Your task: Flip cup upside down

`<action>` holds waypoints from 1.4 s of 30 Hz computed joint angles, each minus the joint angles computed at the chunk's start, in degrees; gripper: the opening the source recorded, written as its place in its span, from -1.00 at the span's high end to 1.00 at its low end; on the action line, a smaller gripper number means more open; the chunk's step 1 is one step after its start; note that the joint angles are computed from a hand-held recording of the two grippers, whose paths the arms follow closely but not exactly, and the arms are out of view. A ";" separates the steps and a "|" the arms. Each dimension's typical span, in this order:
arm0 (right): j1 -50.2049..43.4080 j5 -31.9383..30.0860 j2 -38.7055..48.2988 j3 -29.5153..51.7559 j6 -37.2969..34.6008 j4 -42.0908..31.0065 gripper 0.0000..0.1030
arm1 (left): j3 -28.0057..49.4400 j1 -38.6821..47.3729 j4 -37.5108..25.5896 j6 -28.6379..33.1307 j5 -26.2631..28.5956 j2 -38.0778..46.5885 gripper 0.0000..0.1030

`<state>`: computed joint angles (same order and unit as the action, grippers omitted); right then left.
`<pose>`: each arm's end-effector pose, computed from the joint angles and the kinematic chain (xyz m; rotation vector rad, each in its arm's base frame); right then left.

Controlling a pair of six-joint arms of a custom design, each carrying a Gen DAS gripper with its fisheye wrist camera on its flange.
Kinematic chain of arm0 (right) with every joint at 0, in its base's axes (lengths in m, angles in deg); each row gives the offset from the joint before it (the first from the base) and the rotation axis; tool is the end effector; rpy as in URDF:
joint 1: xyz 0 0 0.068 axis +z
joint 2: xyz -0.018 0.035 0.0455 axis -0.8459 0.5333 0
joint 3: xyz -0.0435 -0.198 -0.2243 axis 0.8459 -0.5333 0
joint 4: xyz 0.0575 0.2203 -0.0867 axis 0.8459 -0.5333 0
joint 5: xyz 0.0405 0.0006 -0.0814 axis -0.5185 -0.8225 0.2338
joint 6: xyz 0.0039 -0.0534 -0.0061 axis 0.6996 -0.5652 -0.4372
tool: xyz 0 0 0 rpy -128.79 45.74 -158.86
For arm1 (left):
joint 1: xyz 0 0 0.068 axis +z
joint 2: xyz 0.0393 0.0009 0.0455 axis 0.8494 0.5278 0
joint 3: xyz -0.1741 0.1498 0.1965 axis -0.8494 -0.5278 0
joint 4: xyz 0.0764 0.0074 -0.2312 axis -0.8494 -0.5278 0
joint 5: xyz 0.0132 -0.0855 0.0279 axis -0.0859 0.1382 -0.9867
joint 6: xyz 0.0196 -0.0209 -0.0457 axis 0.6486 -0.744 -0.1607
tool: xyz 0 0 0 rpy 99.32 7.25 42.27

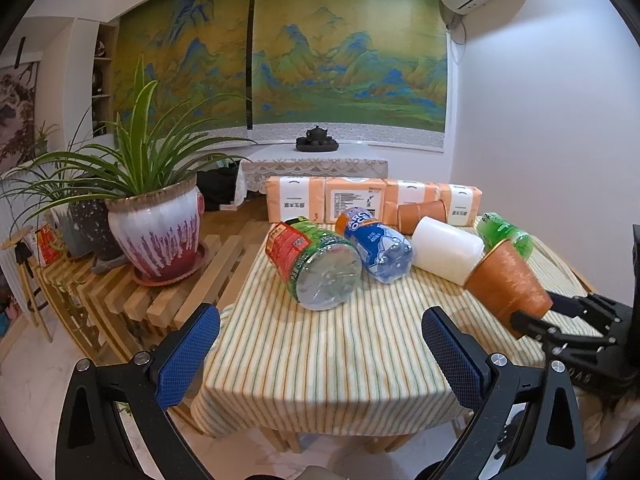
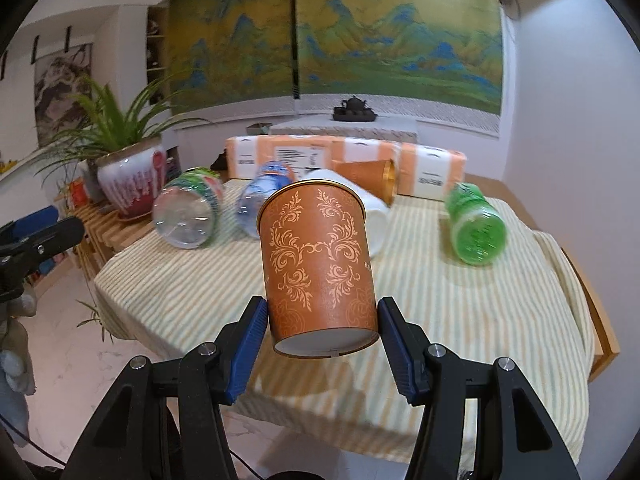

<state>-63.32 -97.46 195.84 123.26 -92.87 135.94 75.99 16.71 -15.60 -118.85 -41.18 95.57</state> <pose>0.3264 -0.0116 -0.0224 -0.6617 2.0526 0.3716 0.2132 -0.1518 0.0154 -0.3281 2.0144 0.1904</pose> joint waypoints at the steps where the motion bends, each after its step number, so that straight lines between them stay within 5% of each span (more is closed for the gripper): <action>1: 0.99 0.58 0.35 -0.21 0.18 0.75 -0.02 | -0.24 0.18 0.41 0.03 0.03 0.14 -0.99; 12: 9.27 5.83 4.09 -0.46 4.84 8.11 -0.02 | -2.40 1.71 4.12 -0.81 0.22 2.19 -0.99; 23: 12.87 9.07 5.03 2.07 7.25 6.17 -0.03 | -1.66 2.40 4.03 -0.81 0.57 2.95 -0.99; 42: 7.90 4.14 3.44 -2.41 7.00 8.71 -0.33 | 0.31 0.94 2.17 -3.38 -0.11 3.84 -0.99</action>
